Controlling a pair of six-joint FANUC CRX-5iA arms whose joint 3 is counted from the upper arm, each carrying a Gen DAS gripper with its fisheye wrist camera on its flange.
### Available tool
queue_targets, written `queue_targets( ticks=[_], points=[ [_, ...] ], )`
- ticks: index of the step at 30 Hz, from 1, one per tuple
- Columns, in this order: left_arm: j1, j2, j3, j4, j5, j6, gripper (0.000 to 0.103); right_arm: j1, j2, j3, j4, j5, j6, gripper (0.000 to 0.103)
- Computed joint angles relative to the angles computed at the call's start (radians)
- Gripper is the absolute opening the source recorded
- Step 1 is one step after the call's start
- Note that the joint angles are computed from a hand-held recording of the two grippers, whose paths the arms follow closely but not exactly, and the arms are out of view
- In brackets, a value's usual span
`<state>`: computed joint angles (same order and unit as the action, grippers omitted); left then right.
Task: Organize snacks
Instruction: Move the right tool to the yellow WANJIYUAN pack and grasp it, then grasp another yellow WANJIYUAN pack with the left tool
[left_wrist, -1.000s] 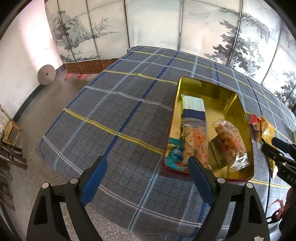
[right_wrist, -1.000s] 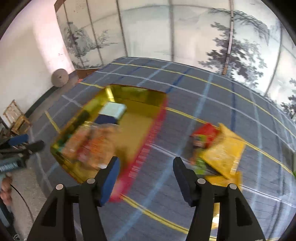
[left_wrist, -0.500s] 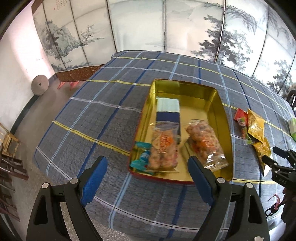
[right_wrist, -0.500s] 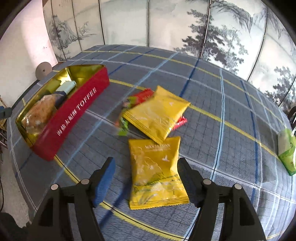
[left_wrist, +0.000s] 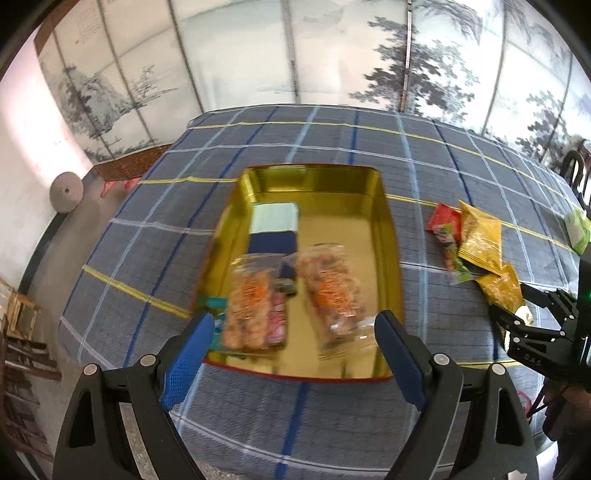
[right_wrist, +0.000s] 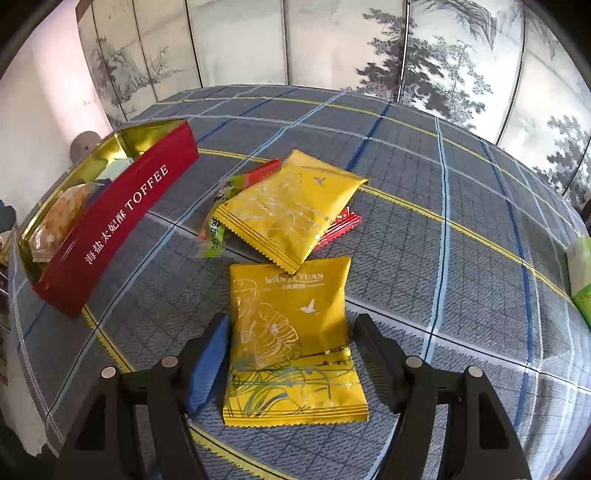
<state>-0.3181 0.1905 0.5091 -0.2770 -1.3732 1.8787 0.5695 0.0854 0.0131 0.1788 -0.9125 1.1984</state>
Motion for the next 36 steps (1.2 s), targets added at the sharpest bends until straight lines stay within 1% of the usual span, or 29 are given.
queue_targets(
  ticks=[1, 3, 8, 12, 14, 21, 23, 25, 28, 36],
  points=[
    [-0.008, 0.011, 0.013, 0.0, -0.004, -0.003, 0.086, -0.002, -0.002, -0.002, -0.004, 0.002, 0.001, 0.07],
    [-0.025, 0.033, 0.038, -0.001, -0.009, -0.009, 0.086, -0.005, -0.014, -0.015, -0.007, 0.015, -0.001, 0.061],
    [-0.065, 0.092, 0.094, 0.014, -0.009, -0.022, 0.086, -0.023, -0.062, -0.062, -0.032, 0.04, 0.004, 0.055],
    [-0.089, 0.127, 0.121, 0.044, 0.017, -0.043, 0.086, -0.041, -0.103, -0.122, 0.007, 0.066, -0.022, 0.055],
    [-0.102, 0.15, 0.14, 0.057, 0.028, -0.056, 0.086, -0.066, -0.111, -0.138, 0.023, 0.077, -0.038, 0.055],
    [-0.138, 0.239, 0.233, 0.072, 0.06, -0.083, 0.086, -0.154, -0.077, -0.132, 0.086, 0.107, -0.089, 0.055],
    [-0.142, 0.266, 0.261, 0.074, 0.069, -0.084, 0.086, -0.174, -0.063, -0.123, 0.087, 0.119, -0.09, 0.055],
    [-0.146, 0.295, 0.296, 0.073, 0.062, -0.086, 0.086, -0.184, -0.054, -0.132, 0.134, 0.132, -0.128, 0.055],
    [-0.15, 0.331, 0.331, 0.085, 0.071, -0.091, 0.086, -0.21, -0.029, -0.104, 0.122, 0.131, -0.129, 0.055],
    [-0.16, 0.411, 0.421, 0.111, 0.083, -0.141, 0.086, -0.216, -0.014, -0.093, 0.138, 0.125, -0.15, 0.055]
  ],
)
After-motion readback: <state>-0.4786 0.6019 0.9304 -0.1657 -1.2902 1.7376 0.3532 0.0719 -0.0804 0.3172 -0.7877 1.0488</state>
